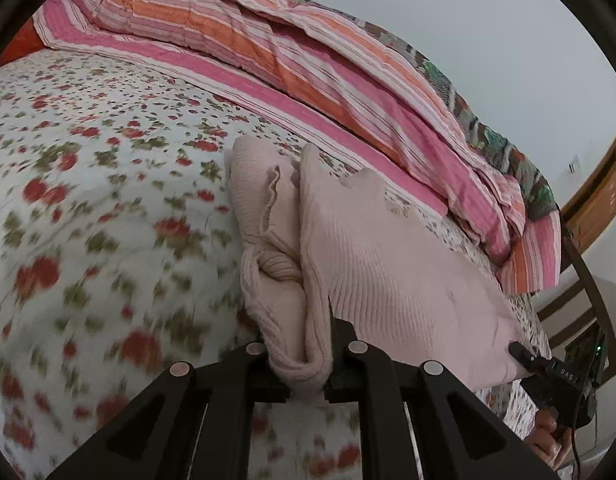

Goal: Fold small clothes

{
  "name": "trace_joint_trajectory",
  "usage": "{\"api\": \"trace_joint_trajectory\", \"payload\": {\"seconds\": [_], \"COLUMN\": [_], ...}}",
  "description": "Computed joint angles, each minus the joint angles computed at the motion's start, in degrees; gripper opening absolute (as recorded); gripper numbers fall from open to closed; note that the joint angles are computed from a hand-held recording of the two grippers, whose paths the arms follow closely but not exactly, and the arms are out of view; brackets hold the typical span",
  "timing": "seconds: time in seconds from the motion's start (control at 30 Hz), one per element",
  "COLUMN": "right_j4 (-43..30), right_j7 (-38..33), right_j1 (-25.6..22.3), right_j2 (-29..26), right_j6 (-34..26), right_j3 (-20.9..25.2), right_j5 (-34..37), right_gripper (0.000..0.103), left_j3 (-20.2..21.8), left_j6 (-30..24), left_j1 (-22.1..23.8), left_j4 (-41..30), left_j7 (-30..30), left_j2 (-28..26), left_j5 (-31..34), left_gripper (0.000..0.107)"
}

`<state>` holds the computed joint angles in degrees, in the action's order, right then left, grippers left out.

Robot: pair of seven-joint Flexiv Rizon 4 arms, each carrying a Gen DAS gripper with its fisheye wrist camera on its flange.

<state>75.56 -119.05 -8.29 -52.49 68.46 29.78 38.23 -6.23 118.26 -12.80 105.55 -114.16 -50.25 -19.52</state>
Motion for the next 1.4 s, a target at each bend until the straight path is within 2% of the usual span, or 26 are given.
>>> {"api": "trace_joint_trajectory", "payload": {"seconds": [0.2, 0.3, 0.37, 0.4, 0.43, 0.5, 0.57, 0.63, 0.67, 0.73, 0.83, 0.93, 0.97, 1.03, 1.1, 1.17, 1.2, 1.23, 1.27, 1.3, 1.4], "right_j4": [8.43, 11.54, 12.63, 13.18, 13.54, 14.52, 16.13, 16.32, 15.56, 13.94, 10.38, 6.43, 4.79, 2.79, 0.49, -1.2, -1.84, -2.4, -2.86, -3.24, -1.96], "right_j7": [-5.69, -6.92, -6.59, -5.8, -5.64, -6.94, -7.49, -6.93, -6.85, -4.92, 0.3, 6.0, 9.67, 15.23, 20.79, 22.75, 23.76, 24.87, 24.87, 23.63, 19.19], "right_j1": [-2.92, -2.57, -1.55, -0.83, -0.56, -0.86, 0.73, 1.86, 1.58, 1.89, 5.3, 9.57, 12.49, 16.76, 20.0, 19.69, 19.66, 19.84, 19.47, 18.27, 14.49], "right_j2": [5.04, 6.6, 6.85, 7.1, 7.23, 7.38, 7.95, 7.83, 7.34, 6.52, 4.67, 2.21, 1.34, -0.07, -1.91, -3.28, -3.75, -4.16, -4.54, -4.82, -4.74], "right_j6": [3.95, 5.87, 7.34, 8.0, 8.86, 11.94, 18.22, 22.66, 23.18, 22.24, 20.7, 19.29, 17.84, 16.16, 13.55, 12.2, 11.45, 10.62, 10.21, 9.87, 13.13], "right_j3": [2.08, 1.46, 0.69, -0.05, -0.28, 0.32, -0.75, -1.3, -0.66, -0.71, -3.95, -8.17, -11.89, -17.41, -22.23, -21.84, -21.83, -22.15, -21.54, -19.53, -13.44], "right_j5": [2.2, 1.56, 0.51, -0.37, -1.23, -2.86, -4.86, -6.25, -7.19, -9.08, -12.24, -15.44, -17.15, -19.89, -22.61, -24.15, -25.01, -26.04, -27.06, -27.9, -29.59], "right_gripper": [0.011, 0.012, 0.016, 0.022, 0.023, 0.027, 0.035, 0.039, 0.039, 0.039, 0.039, 0.039, 0.039, 0.039, 0.039, 0.039, 0.038, 0.034, 0.015, 0.006, 0.006], "left_j3": [0.79, 1.21, 1.35, 1.27, 1.79, 5.73, 10.28, 10.81, 10.04, 8.38, 7.01, 9.49, 11.34, 15.67, 16.83, 21.18, 22.84, 25.08, 26.99, 27.03, 24.17], "left_j6": [3.97, 4.65, 3.38, 2.48, 1.89, 0.22, 1.18, 2.57, 3.17, 3.23, 0.62, -4.18, -5.75, -8.79, -12.94, -19.16, -20.98, -22.37, -22.59, -22.13, -16.54], "left_j1": [-2.98, -3.97, -4.21, -4.01, -4.45, -8.21, -12.49, -12.98, -11.8, -9.46, -7.11, -8.72, -10.12, -13.43, -13.5, -15.65, -16.41, -17.65, -18.73, -18.57, -16.69], "left_j4": [5.87, 7.1, 7.16, 7.26, 7.4, 7.57, 7.94, 7.91, 7.57, 6.22, 2.22, -3.47, -5.57, -8.84, -11.96, -15.1, -16.07, -16.98, -17.4, -17.36, -13.94], "left_j7": [-0.93, -0.57, -0.17, -0.1, 0.11, 2.1, 4.5, 6.16, 6.7, 7.71, 9.94, 13.65, 14.76, 15.87, 16.2, 14.9, 14.1, 12.82, 11.78, 11.08, 8.18], "left_j2": [2.36, 2.46, 2.56, 2.8, 3.07, 3.89, 4.14, 4.28, 4.41, 4.4, 3.46, 1.35, 0.34, -1.64, -3.1, -4.91, -5.64, -6.55, -7.37, -7.41, -5.75], "left_j5": [-0.75, -1.27, -2.09, -2.3, -2.93, -6.95, -11.61, -13.51, -13.01, -11.95, -11.01, -12.88, -14.3, -17.88, -18.1, -18.9, -18.64, -18.41, -18.18, -17.31, -15.45], "left_gripper": [0.01, 0.011, 0.017, 0.021, 0.029, 0.037, 0.042, 0.048, 0.049, 0.049, 0.049, 0.049, 0.049, 0.048, 0.047, 0.046, 0.037, 0.023, 0.014, 0.007, 0.007]}}
